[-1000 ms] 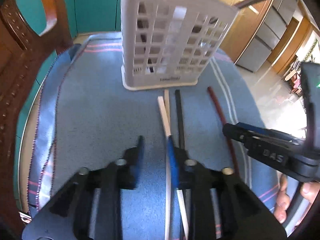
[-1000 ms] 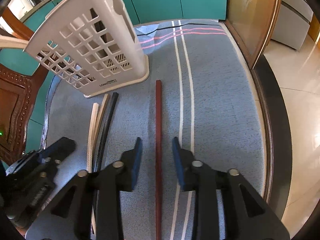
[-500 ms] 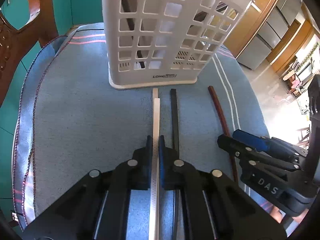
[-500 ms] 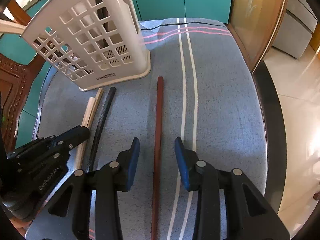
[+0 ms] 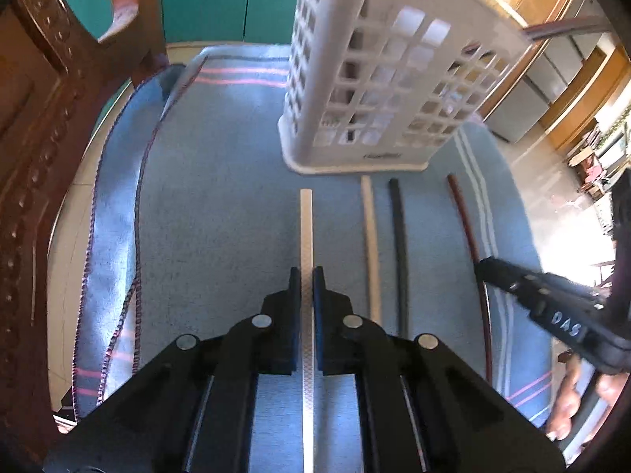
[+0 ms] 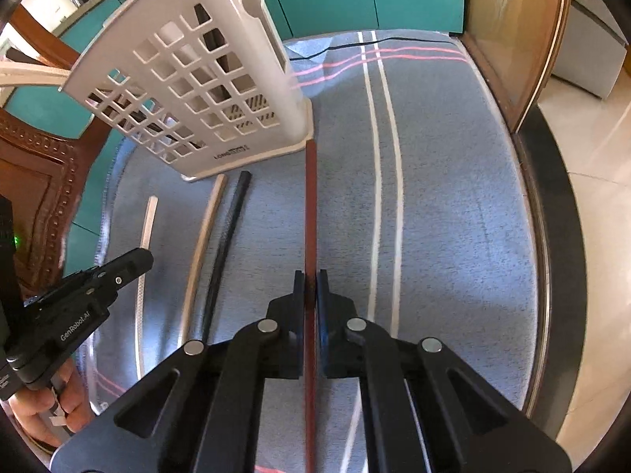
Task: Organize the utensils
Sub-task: 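Close the left tool on a white chopstick while the right tool grasps a red-brown chopstick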
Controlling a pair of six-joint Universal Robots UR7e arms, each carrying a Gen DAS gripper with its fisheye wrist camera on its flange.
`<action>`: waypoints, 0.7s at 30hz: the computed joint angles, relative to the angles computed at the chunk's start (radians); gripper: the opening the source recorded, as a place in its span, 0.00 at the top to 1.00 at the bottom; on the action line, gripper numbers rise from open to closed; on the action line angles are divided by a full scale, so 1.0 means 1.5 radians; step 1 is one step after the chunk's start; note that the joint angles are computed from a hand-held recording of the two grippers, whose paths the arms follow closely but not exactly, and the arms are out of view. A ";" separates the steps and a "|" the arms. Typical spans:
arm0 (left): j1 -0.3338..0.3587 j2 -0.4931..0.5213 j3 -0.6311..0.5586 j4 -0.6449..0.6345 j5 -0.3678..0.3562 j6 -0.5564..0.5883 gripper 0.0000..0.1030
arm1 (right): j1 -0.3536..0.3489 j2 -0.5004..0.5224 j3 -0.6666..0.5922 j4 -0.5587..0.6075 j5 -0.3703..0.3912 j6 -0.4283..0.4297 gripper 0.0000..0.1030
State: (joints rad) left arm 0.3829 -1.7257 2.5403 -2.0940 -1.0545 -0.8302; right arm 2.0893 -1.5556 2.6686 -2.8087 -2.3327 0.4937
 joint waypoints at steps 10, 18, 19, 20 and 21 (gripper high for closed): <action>0.008 0.058 -0.003 -0.018 0.034 0.008 0.84 | 0.051 0.144 -0.039 0.007 -0.137 0.008 0.59; -0.022 0.111 -0.005 -0.029 0.047 0.005 0.76 | 0.041 0.161 -0.044 -0.029 -0.135 -0.014 0.73; -0.021 0.111 -0.005 -0.029 0.048 0.007 0.76 | 0.040 0.158 -0.043 -0.032 -0.131 -0.018 0.77; -0.020 0.114 -0.005 -0.033 0.047 0.007 0.76 | 0.037 0.159 -0.045 -0.038 -0.126 -0.024 0.85; -0.019 0.116 -0.006 -0.037 0.048 0.008 0.76 | 0.033 0.165 -0.048 -0.048 -0.122 -0.030 0.89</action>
State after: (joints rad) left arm 0.3543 -1.5515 2.5319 -2.1488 -0.9831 -0.8178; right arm 2.1388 -1.3086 2.5962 -2.8807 -2.5152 0.4485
